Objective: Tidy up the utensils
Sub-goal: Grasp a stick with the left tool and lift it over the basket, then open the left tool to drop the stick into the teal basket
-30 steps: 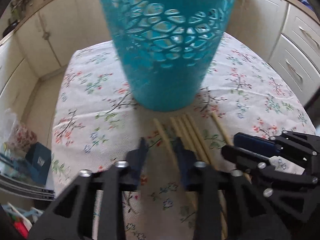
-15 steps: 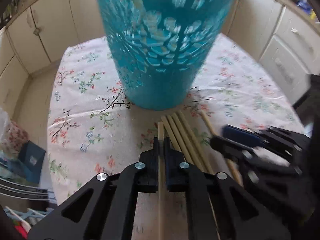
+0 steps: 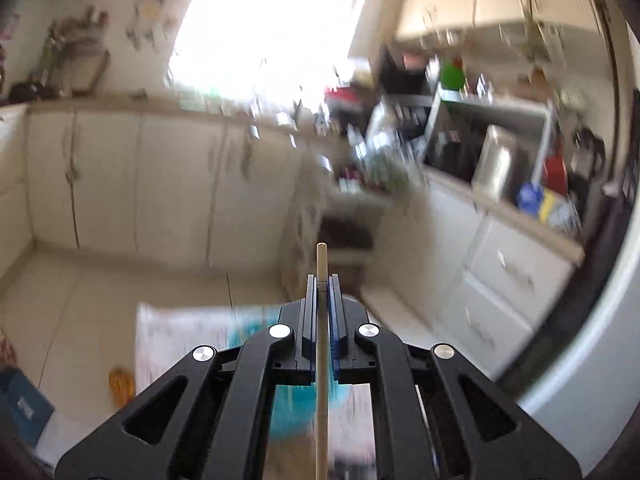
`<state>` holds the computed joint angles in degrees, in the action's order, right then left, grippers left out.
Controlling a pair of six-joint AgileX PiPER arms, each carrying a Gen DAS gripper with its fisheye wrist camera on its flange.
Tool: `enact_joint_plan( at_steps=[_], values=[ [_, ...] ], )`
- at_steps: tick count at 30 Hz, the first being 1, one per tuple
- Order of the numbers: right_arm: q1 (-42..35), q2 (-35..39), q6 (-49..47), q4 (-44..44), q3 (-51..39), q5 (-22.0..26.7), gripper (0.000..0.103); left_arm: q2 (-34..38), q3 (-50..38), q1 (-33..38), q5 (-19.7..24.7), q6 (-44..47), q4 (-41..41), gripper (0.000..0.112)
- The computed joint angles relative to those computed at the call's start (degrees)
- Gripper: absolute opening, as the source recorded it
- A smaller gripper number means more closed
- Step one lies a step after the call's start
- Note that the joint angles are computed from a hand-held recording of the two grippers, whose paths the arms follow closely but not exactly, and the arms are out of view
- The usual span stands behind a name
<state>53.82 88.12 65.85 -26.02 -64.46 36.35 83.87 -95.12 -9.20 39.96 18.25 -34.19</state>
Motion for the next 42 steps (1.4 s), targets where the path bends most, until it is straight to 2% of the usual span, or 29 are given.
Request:
enact_joint_plan(
  at_steps=[2,3,8,11,16,22,27,28,30,32,35,38,40,42],
  values=[
    [-0.4,-0.2,-0.4,0.6,0.3,-0.7,0.024,3.1,-2.6,-2.0,-5.5,-4.7,3.0,0.005],
    [-0.5,-0.3,-0.5,0.8,0.4,-0.8,0.024,4.6,-3.3,-3.6,-9.9,-8.7,7.2,0.005],
    [-1.2,-0.8,-1.5,1.7,0.9,-1.5,0.024,11.9,-6.7,-7.9,-17.7,-25.4,25.0,0.005],
    [-1.2,-0.7,-1.5,1.7,0.9,-1.5,0.024,14.9,-7.7,-8.2,-17.9,-27.5,26.6,0.005],
    [-1.2,-0.7,-1.5,1.7,0.9,-1.5,0.025,15.5,-4.3,-7.3,-18.9,-23.9,23.1,0.005],
    [-0.9,-0.6,-1.2,1.4,0.7,-1.2,0.026,13.8,0.3,-8.5,-19.9,-24.8,28.8,0.005],
    [-0.8,-0.5,-1.1,1.3,0.6,-1.2,0.026,14.6,-1.3,-8.3,-14.9,-20.7,27.2,0.006],
    [-0.8,-0.5,-1.1,1.3,0.6,-1.2,0.026,14.3,-1.5,-7.9,-13.7,-19.3,26.1,0.009],
    [-0.8,-0.5,-1.2,1.5,0.7,-1.4,0.026,12.4,0.1,-7.2,-13.3,-18.4,25.6,0.022],
    [-1.2,-1.0,-1.8,2.3,1.3,-2.1,0.026,9.1,3.4,-6.1,-14.5,-18.5,25.6,0.047],
    [-0.3,-1.1,-0.9,0.9,1.1,-0.5,0.026,1.9,12.0,-2.8,-18.3,-18.7,24.4,0.064],
    [0.5,-0.4,-0.4,-0.4,0.1,1.2,0.026,-4.4,21.7,1.1,-21.0,-19.0,23.4,0.073],
    [1.4,0.4,0.1,-1.8,-1.0,2.9,0.026,-6.0,27.3,3.9,-20.4,-16.0,19.3,0.077],
    [3.4,2.5,0.9,-4.3,-3.7,6.9,0.026,-5.4,30.5,5.4,-18.9,-13.9,17.1,0.077]
  ],
)
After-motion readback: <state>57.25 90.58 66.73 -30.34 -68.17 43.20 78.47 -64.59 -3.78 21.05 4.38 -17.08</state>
